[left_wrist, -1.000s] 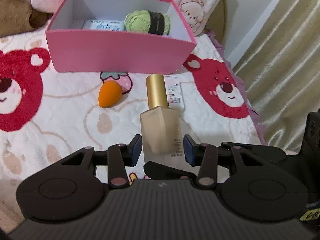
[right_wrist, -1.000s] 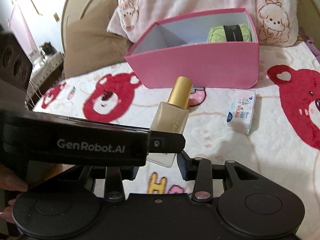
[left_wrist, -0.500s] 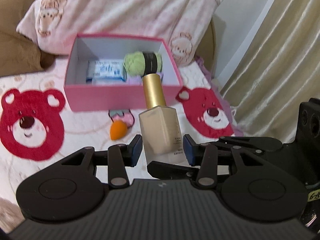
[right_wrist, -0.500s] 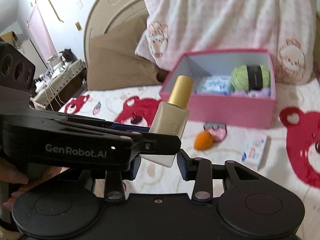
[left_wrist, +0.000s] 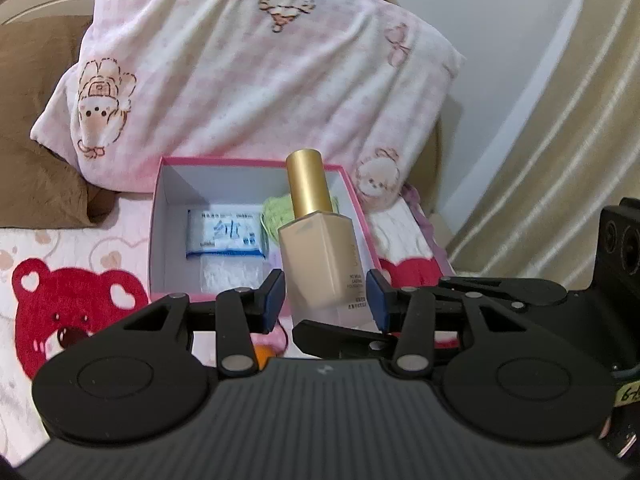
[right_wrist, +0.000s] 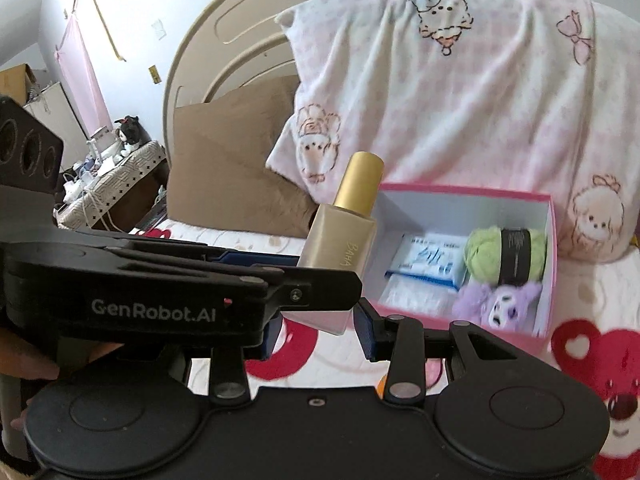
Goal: Organize objects
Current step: 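Lift and carry the foundation bottle with the left tool into the pink box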
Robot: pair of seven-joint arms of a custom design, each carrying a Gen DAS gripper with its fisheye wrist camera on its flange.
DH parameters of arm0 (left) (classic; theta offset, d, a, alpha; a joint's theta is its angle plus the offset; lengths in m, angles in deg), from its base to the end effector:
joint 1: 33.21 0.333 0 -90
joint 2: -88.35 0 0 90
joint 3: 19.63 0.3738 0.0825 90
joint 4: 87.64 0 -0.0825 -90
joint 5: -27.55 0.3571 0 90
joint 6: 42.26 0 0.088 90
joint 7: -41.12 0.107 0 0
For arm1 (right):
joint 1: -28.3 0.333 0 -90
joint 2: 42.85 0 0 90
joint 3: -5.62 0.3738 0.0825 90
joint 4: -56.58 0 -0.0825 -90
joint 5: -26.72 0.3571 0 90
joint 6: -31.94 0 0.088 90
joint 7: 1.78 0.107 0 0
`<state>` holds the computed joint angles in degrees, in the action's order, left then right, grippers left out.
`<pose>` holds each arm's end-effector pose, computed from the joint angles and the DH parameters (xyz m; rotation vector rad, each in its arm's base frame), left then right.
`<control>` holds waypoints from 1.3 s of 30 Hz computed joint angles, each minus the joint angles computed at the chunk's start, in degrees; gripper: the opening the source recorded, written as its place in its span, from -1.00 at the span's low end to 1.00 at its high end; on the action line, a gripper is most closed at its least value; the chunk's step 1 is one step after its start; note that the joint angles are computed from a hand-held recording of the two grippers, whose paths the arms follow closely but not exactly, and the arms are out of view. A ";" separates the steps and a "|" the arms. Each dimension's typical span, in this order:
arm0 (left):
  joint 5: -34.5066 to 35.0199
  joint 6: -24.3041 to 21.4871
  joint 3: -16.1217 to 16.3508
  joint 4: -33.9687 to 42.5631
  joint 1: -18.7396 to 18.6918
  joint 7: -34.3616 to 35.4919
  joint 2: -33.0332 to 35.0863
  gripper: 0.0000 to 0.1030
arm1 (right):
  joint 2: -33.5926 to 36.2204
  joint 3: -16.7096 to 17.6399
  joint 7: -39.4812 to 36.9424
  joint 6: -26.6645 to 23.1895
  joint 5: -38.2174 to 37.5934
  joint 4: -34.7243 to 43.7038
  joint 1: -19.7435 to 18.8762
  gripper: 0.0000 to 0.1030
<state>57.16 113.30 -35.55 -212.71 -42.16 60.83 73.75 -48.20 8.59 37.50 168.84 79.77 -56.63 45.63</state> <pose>0.4285 -0.2373 0.6438 -2.1007 1.4163 -1.0297 0.5059 0.1961 0.6343 -2.0289 0.9411 -0.0220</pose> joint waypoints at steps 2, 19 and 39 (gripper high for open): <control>-0.77 1.39 1.28 0.88 0.48 0.77 1.89 -0.17 | 3.23 0.27 1.26 -0.37 -2.53 3.63 -0.07 -0.14; -8.62 15.19 7.86 3.25 4.17 3.71 19.87 -0.17 | 30.53 4.08 4.71 -7.84 -23.63 31.43 -1.26 -0.14; -37.24 21.93 -5.48 2.54 16.36 24.97 27.82 -0.23 | 44.29 3.79 4.60 -19.36 -32.93 49.90 -0.25 -0.17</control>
<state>19.92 135.23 -41.02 -210.18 -25.81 85.80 101.57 -3.91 12.38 42.10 149.49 46.85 -6.73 45.38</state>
